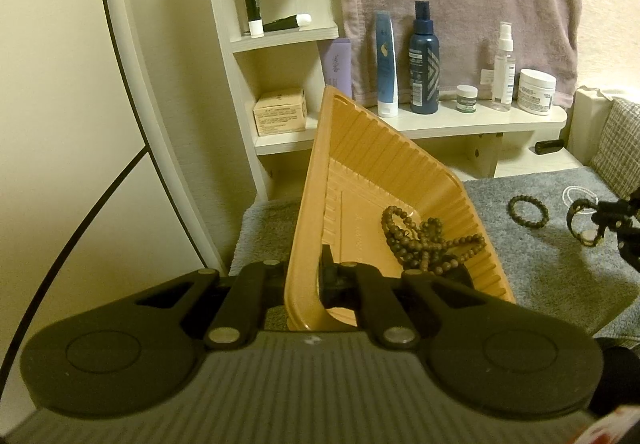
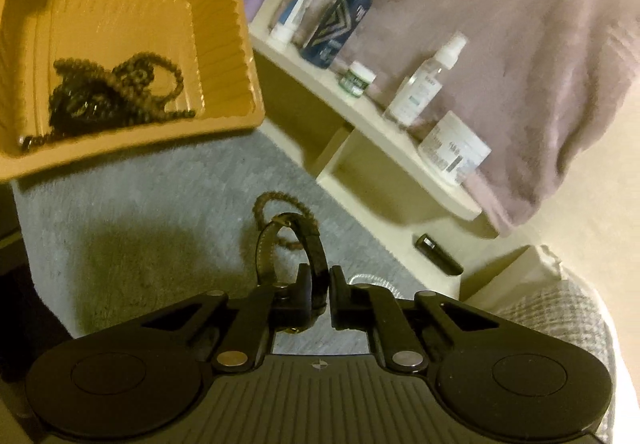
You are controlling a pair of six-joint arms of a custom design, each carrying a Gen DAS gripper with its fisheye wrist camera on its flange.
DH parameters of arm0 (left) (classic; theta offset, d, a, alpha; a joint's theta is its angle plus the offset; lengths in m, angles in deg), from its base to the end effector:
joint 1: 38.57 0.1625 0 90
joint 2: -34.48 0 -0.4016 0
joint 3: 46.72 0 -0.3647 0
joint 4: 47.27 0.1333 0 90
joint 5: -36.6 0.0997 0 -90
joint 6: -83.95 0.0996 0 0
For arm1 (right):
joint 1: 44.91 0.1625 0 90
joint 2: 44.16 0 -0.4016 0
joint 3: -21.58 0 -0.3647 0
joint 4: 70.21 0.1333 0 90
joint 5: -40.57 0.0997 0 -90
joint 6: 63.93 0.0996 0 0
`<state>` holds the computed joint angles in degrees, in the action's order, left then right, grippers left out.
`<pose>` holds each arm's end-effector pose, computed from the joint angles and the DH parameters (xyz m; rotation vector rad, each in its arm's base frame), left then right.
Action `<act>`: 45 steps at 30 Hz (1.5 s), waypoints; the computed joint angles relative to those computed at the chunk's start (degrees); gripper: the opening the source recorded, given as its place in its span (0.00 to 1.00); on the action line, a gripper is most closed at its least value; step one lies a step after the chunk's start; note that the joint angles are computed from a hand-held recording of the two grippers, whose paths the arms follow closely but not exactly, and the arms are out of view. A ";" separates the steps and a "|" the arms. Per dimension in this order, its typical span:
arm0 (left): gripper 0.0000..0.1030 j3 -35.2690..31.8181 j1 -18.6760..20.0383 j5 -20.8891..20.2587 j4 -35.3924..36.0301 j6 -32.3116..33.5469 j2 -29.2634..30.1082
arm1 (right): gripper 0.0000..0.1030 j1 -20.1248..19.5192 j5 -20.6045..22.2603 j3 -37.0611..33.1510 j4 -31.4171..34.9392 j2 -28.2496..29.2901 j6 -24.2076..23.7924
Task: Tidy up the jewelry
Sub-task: 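Carry the watch into the tray and open the right gripper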
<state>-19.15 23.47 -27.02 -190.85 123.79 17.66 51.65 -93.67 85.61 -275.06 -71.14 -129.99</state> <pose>-0.2541 -0.8574 0.2130 1.1893 2.1770 -0.9037 0.1479 -0.7276 0.2073 0.5612 -1.7116 0.8538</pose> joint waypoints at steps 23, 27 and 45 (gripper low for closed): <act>0.06 0.62 -0.17 -0.08 -0.23 -0.28 -0.29 | 0.08 4.46 15.87 -8.92 25.45 0.09 19.95; 0.06 0.48 -0.10 -0.20 -0.06 -0.32 -0.27 | 0.08 4.93 17.49 -10.57 30.42 1.49 22.17; 0.06 0.01 0.29 -0.71 0.74 -0.99 -0.25 | 0.39 4.07 21.27 -9.03 30.50 1.89 28.43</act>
<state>-19.14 23.77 -27.73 -190.11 122.80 17.41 55.72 -72.40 76.57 -244.56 -69.25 -101.56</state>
